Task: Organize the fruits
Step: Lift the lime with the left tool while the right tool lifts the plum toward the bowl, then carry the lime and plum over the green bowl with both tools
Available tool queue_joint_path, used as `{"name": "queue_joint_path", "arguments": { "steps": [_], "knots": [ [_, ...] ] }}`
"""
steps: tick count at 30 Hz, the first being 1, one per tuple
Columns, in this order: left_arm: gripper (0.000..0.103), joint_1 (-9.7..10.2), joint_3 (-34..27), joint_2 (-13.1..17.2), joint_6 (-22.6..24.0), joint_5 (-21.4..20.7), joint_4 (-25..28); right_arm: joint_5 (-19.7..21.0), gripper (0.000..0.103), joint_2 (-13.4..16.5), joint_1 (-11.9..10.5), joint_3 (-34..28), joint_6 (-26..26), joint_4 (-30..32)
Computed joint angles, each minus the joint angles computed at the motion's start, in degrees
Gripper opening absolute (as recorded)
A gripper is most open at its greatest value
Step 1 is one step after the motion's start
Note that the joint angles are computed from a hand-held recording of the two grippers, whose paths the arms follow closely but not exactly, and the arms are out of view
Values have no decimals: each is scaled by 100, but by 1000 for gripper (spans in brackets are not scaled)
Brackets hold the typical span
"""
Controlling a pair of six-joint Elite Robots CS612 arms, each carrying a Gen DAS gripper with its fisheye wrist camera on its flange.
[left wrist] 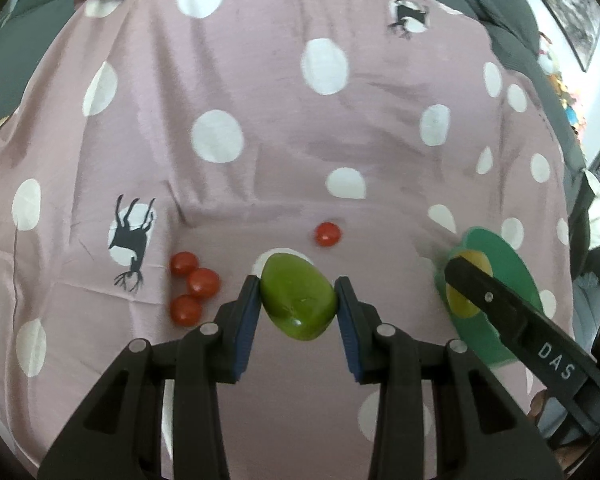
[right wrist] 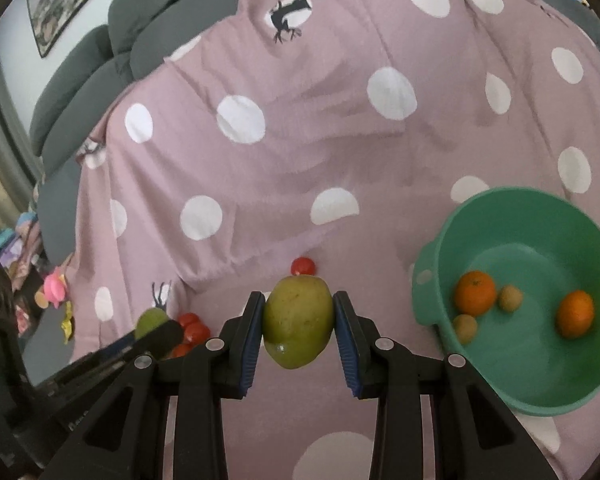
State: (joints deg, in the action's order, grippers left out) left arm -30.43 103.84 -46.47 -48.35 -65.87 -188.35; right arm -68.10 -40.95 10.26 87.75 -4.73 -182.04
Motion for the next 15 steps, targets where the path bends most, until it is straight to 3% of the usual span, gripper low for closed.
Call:
{"name": "queue_joint_path", "arguments": {
  "steps": [8, 15],
  "knots": [
    [37, -152, -94, 5, 368, 11, -238, 54, 37, -130, -142, 180, -12, -536],
    [37, -251, -479, 133, 704, -32, -109, -17, 37, -182, -312, 243, 198, -897]
  ]
}}
